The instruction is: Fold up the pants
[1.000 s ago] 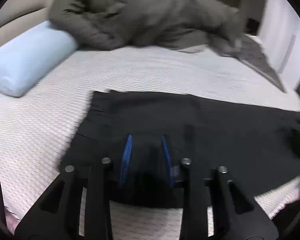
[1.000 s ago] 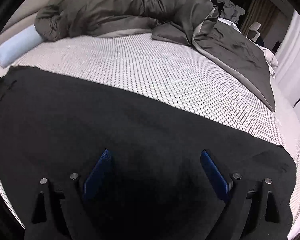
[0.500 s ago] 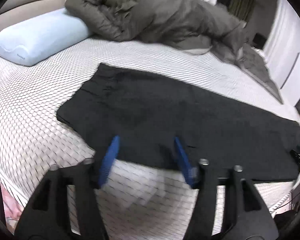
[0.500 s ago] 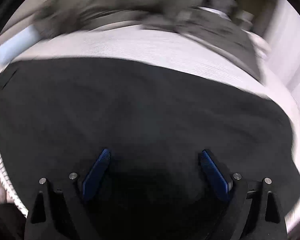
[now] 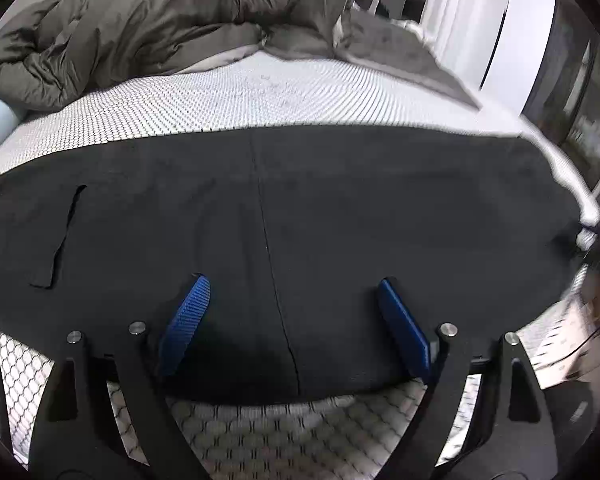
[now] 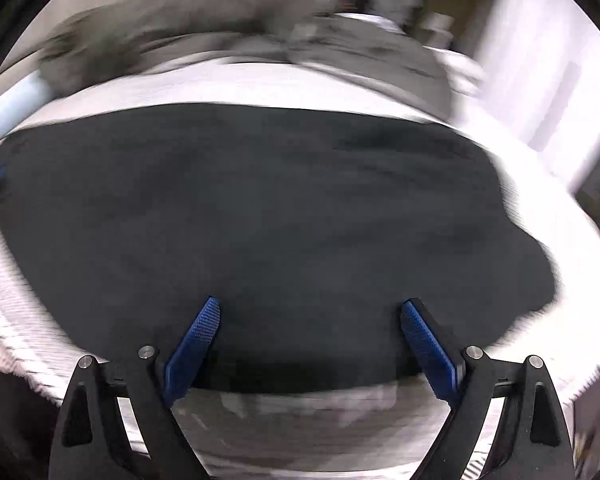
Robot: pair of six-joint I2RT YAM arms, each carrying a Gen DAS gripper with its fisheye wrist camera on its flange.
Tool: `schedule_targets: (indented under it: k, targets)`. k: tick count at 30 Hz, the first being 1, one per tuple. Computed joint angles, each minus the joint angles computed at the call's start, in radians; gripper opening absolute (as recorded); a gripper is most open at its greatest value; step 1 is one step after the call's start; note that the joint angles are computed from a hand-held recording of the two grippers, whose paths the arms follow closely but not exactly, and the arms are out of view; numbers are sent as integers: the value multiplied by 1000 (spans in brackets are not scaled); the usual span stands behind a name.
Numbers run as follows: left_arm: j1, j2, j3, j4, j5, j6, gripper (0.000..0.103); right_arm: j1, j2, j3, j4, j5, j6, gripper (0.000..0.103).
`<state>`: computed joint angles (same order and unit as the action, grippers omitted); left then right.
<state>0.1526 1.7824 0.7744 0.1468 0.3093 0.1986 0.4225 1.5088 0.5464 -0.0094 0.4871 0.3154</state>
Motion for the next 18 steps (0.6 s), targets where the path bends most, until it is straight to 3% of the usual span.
schedule_targets:
  k: [4, 8, 9, 11, 14, 16, 18]
  targets:
    - [-5, 11, -30, 48, 1, -4, 91, -247, -69, -80, 56, -16, -70, 92]
    - [1, 0, -4, 1, -12, -33, 91, -352, -193, -122, 30, -140, -126, 92]
    - [9, 12, 39, -29, 13, -45, 91, -399, -254, -153, 25, -204, -101, 92]
    - [2, -10, 63, -59, 65, -83, 91, -558, -345, -213, 36, -476, -51, 92]
    - [-60, -39, 94, -101, 75, -101, 91, -727, -354, -266, 104, -766, -24, 91]
    - [-132, -51, 113, -125, 67, -96, 91, -787, -306, -281, 180, -893, -4, 91]
    - [-215, -59, 112, -123, 37, -103, 91, -798, -211, -270, 276, -943, 39, 91]
